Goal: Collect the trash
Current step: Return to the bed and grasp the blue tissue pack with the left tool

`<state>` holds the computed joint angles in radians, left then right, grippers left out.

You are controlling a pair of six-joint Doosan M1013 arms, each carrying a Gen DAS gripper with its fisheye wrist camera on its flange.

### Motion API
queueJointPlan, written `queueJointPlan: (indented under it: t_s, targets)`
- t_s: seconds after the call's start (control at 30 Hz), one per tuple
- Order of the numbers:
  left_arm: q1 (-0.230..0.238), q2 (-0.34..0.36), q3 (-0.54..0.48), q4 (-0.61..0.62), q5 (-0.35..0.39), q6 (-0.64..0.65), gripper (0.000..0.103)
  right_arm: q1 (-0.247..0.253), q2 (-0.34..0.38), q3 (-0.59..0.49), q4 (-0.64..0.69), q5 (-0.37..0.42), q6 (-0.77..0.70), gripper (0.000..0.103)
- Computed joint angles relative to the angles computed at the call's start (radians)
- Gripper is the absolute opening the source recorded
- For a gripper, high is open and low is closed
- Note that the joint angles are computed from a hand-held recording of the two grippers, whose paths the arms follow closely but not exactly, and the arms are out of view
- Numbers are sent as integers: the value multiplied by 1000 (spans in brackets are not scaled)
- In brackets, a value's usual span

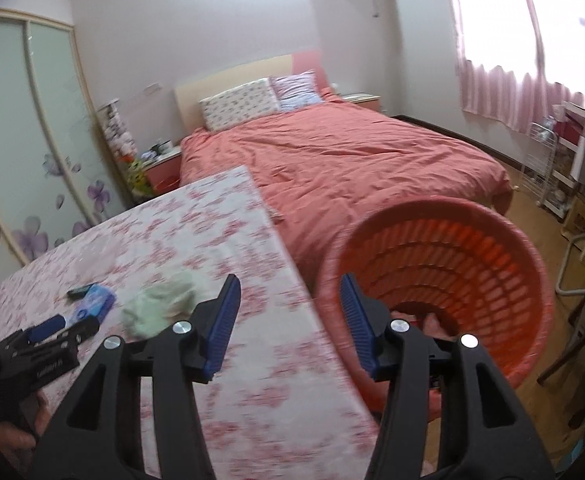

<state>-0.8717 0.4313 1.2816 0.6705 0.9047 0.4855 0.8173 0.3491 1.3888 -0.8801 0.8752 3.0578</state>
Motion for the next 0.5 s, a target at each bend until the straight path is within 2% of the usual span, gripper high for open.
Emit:
queueJointPlan:
  t_s: [0.2, 0.5]
  targets:
    - [36, -2, 14, -18, 13, -30, 88, 10, 46, -59, 63, -7, -79, 52]
    - [68, 34, -30, -128, 40, 64, 90, 11, 82, -104, 124, -5, -155, 52]
